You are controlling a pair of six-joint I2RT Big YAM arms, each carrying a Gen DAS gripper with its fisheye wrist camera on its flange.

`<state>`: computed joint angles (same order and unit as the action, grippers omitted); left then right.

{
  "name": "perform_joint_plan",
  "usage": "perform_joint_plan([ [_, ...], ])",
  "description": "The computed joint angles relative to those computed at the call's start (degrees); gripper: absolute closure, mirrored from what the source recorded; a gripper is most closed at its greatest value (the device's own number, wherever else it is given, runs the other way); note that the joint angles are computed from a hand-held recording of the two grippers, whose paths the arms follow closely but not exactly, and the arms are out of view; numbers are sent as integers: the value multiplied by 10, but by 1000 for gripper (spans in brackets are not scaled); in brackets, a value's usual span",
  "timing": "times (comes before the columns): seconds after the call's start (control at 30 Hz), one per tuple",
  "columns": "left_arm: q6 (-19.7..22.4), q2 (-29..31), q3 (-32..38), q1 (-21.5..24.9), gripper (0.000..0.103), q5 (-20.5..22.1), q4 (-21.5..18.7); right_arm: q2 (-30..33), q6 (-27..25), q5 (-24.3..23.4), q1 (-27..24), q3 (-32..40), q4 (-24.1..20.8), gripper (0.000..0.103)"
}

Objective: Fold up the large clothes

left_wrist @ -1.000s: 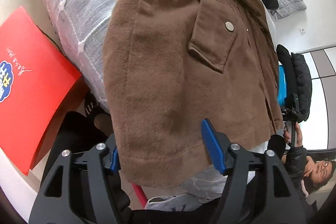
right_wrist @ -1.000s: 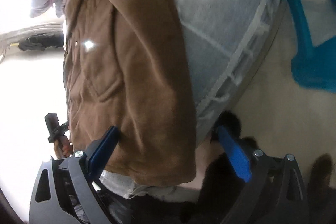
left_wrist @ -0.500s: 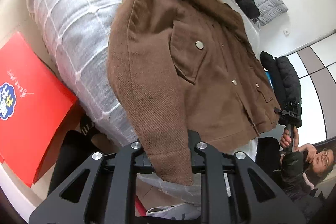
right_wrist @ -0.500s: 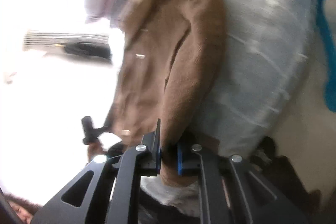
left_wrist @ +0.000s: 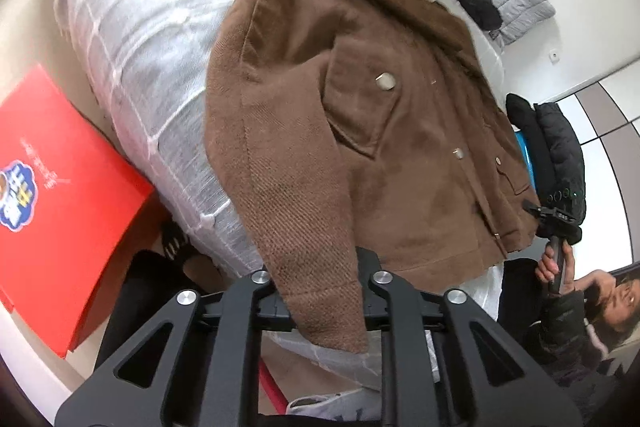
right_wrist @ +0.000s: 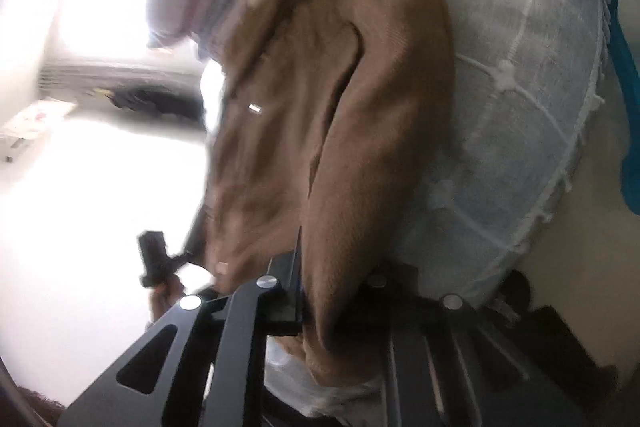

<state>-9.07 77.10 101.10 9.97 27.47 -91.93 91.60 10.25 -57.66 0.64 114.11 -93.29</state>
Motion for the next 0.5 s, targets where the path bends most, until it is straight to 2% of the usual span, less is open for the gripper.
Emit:
perform_joint_plan([
  [0.03, -6, -9, 4, -4, 90, 0, 7, -5, 12, -12, -5, -7, 21, 91],
  [0.17, -26, -29, 44, -7, 91, 13, 13, -75, 149, -79, -30, -92, 203, 93],
  [0.2, -26, -32, 59, -11, 91, 15, 10, -85, 169, -91, -37, -101, 229, 94],
  [0.3, -28, -39, 95, -22, 92, 23, -2, -101, 167, -124, -58, -101, 239, 94],
  [0.37, -27, -48, 105, -26, 92, 30, -8, -110, 153, -138, -74, -96, 228, 94],
  [0.43, -32, -63, 104, -26, 92, 46, -13, -115, 109, -154, -98, -83, 181, 94],
  [0.47, -34, -72, 100, -23, 92, 56, -16, -125, 110, -162, -107, -92, 182, 94],
  [0.5, -31, -81, 96, -19, 92, 60, -22, -118, 86, -170, -121, -79, 155, 94],
])
